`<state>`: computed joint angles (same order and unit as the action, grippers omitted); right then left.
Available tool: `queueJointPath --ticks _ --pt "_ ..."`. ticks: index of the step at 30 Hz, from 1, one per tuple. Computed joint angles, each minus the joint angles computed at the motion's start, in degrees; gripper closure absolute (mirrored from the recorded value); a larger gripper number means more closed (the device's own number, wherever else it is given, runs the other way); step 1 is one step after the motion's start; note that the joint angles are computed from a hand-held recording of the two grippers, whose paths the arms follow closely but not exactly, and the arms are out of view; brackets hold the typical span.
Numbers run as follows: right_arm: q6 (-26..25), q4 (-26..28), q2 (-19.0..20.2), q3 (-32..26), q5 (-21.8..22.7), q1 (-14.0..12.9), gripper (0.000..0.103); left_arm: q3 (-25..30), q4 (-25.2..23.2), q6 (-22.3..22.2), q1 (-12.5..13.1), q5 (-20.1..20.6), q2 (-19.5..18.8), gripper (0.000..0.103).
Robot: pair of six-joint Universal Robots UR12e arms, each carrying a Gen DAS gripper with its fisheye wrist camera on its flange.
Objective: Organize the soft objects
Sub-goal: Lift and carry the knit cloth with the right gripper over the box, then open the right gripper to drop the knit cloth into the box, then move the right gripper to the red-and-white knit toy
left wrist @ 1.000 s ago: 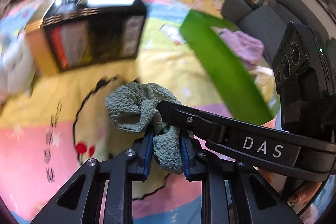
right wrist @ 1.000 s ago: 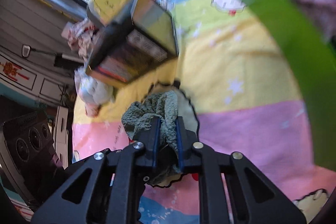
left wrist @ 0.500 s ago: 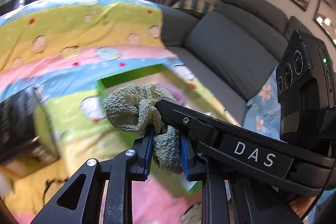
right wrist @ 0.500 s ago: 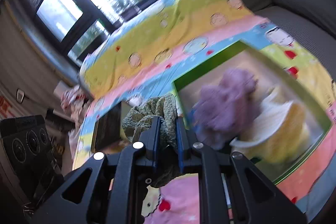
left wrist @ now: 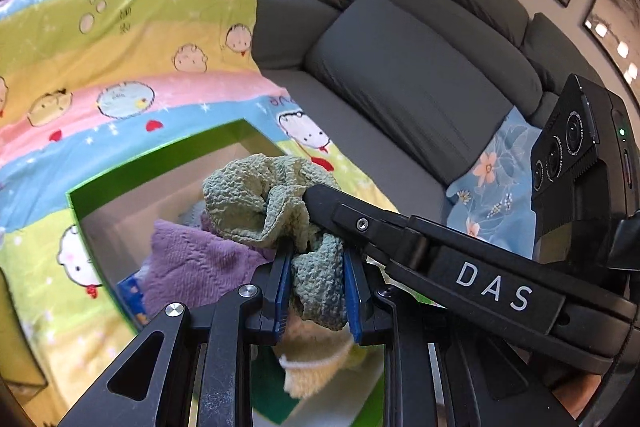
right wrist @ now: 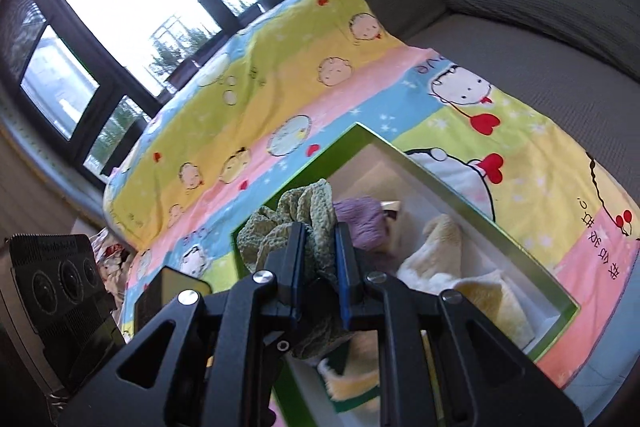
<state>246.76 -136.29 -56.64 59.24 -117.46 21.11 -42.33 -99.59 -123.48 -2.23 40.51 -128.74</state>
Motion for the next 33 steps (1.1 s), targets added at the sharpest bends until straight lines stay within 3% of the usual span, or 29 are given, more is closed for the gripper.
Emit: queueJointPath --ticks 5,12,15,17,19,22,25,29,33 --pt "2.32 -0.05 -0.16 1.56 2.79 -1.05 0.089 2.62 -3.03 -1.21 -0.65 1.94 -2.03 0.080" --pt "5.22 5.77 0.02 1.03 4.72 -1.70 0.086 0.06 -0.83 -2.94 -1.31 5.21 -1.18 0.080" --pt "5.28 5.68 -0.27 1.24 4.00 -1.49 0.082 -1.16 0.50 -2.23 -1.18 5.94 -0.16 0.078" --pt "5.49 5.72 -0.52 1.19 2.23 -1.03 0.064 -1.64 1.31 -1.85 -0.92 6.62 0.55 0.064" --pt "5.73 5.97 -0.58 0.86 -0.30 -0.35 0.048 -2.78 2.85 -1.77 -0.29 6.36 1.65 0.039" --pt "5.02 6.32 -0.44 -0.12 -2.96 0.71 0.038 -4.57 5.68 -2.91 0.99 5.16 3.19 0.023" --pt "3.74 6.93 -0.07 -1.60 -4.77 1.73 0.020 -5.13 6.17 -4.03 2.54 4.04 4.20 0.019" --pt "2.14 8.29 0.81 -4.27 -6.89 3.16 0.017 -6.84 8.81 -6.84 4.63 3.85 5.76 0.018" --pt "-0.42 10.73 2.52 -8.30 -7.78 4.64 0.013 -9.47 13.68 -12.80 7.26 4.64 7.24 0.017"
